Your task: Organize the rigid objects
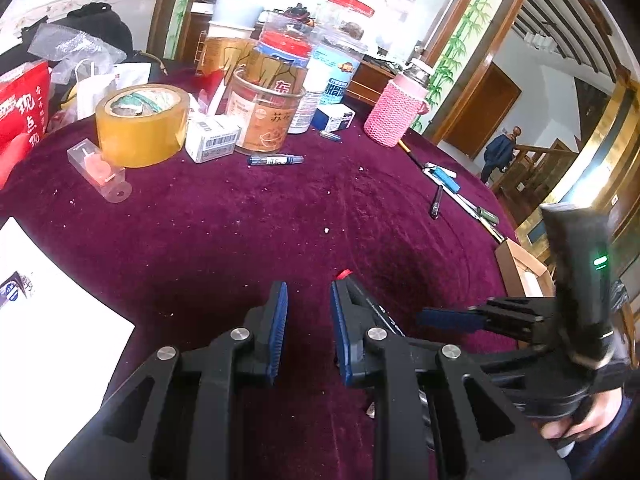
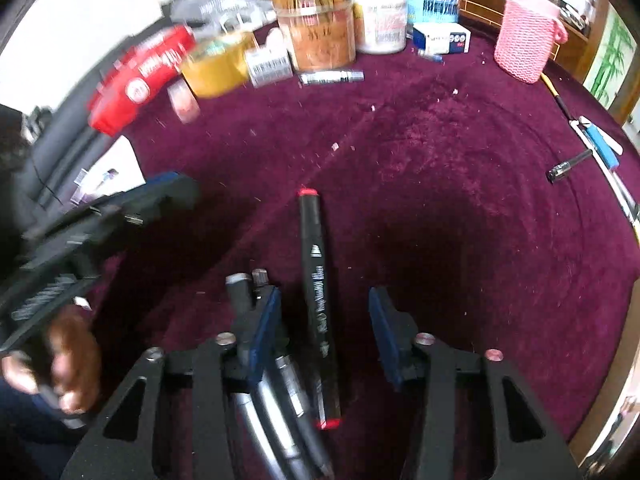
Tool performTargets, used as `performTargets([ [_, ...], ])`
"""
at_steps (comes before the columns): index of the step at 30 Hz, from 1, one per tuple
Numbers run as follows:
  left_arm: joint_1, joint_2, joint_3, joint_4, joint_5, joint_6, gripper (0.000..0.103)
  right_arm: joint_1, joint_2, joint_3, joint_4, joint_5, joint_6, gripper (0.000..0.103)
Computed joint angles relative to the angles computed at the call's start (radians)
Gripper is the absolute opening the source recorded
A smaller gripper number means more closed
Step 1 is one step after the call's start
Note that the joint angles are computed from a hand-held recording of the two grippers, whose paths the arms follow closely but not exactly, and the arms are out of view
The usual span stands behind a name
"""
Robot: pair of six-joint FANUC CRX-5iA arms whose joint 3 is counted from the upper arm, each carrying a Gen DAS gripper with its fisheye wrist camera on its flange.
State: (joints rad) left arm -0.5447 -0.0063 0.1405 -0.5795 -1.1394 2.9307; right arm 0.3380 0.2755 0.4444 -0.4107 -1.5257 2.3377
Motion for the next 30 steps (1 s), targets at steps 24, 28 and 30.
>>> performTargets([
  [24, -0.056, 0.153, 0.186, 0.262, -0.086, -0.836, 0.019, -0.498, 0.118, 0.135, -0.526, -0.126, -0.048, 0.013],
  [28, -0.091, 0.234, 0.282, 0.250, -0.206, -0.985, 0.019, -0.503, 0.123, 0.143, -0.543, -0.160, -0.043, 0.013],
  [30, -0.116, 0.282, 0.330, 0.228, -0.260, -1.071, 0.019, -0.514, 0.129, 0.147, -0.559, -0.170, -0.044, 0.013],
])
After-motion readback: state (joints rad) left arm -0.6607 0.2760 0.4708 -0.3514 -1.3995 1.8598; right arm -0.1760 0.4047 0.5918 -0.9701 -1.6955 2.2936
